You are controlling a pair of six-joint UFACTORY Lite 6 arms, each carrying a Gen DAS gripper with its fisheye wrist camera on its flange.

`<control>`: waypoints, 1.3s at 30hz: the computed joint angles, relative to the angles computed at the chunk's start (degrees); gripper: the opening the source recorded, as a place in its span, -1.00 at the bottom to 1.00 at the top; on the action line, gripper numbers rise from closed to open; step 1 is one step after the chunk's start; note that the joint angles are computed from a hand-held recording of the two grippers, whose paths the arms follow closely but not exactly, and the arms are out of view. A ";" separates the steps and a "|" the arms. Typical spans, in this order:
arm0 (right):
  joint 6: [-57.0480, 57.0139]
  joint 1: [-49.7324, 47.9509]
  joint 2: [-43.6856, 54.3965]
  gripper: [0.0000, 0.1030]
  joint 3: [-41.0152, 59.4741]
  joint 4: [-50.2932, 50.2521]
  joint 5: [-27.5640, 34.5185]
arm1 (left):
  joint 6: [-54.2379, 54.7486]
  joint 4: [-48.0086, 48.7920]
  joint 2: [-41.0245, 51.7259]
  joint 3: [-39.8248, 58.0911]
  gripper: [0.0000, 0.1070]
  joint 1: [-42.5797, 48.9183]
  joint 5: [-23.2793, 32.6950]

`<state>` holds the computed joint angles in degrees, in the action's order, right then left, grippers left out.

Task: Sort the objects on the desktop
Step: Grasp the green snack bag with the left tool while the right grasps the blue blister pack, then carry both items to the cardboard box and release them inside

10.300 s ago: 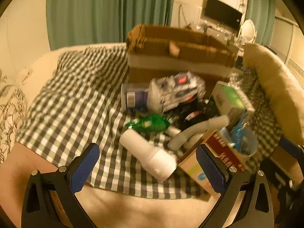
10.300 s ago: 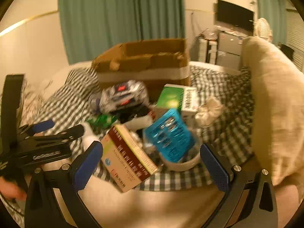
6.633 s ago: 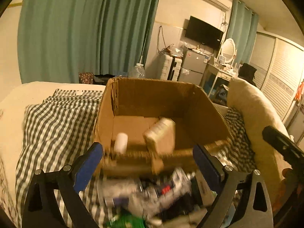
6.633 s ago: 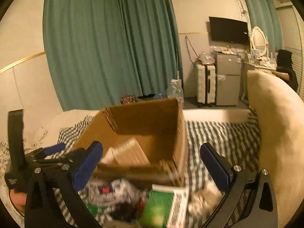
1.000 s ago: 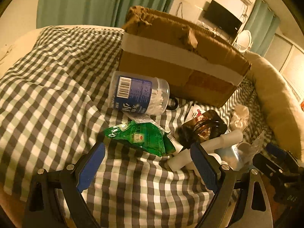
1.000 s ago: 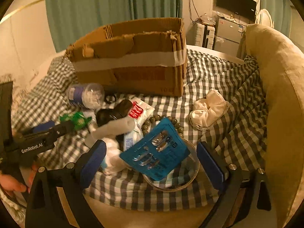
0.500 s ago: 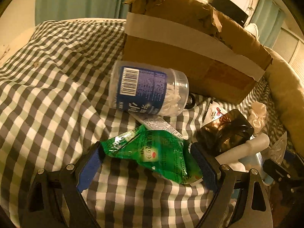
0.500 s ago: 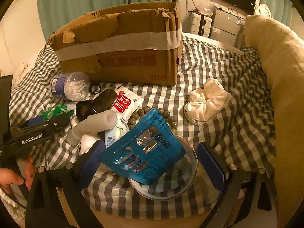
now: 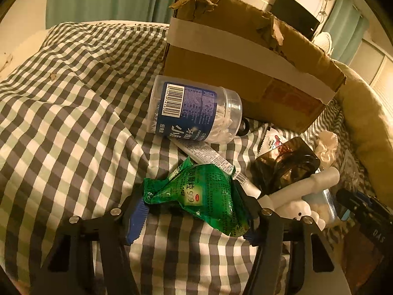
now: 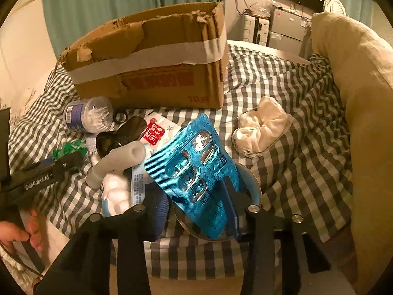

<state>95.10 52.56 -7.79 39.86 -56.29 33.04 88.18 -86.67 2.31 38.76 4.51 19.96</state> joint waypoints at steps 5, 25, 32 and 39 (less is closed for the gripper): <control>1.94 0.42 -1.34 -0.53 -0.57 -1.50 1.37 | 0.86 -0.58 -2.09 -0.68 0.18 1.97 1.22; 5.07 5.98 -11.47 -0.85 -1.14 -4.02 5.83 | 0.68 0.44 -15.17 -4.69 0.17 6.93 12.51; 4.25 10.65 -15.46 -0.85 1.31 -2.85 8.27 | -7.79 8.59 -24.41 -4.70 0.17 8.59 16.36; 1.48 14.51 -15.79 -0.85 6.86 -1.89 11.49 | -18.36 16.97 -28.25 1.01 0.17 6.70 16.40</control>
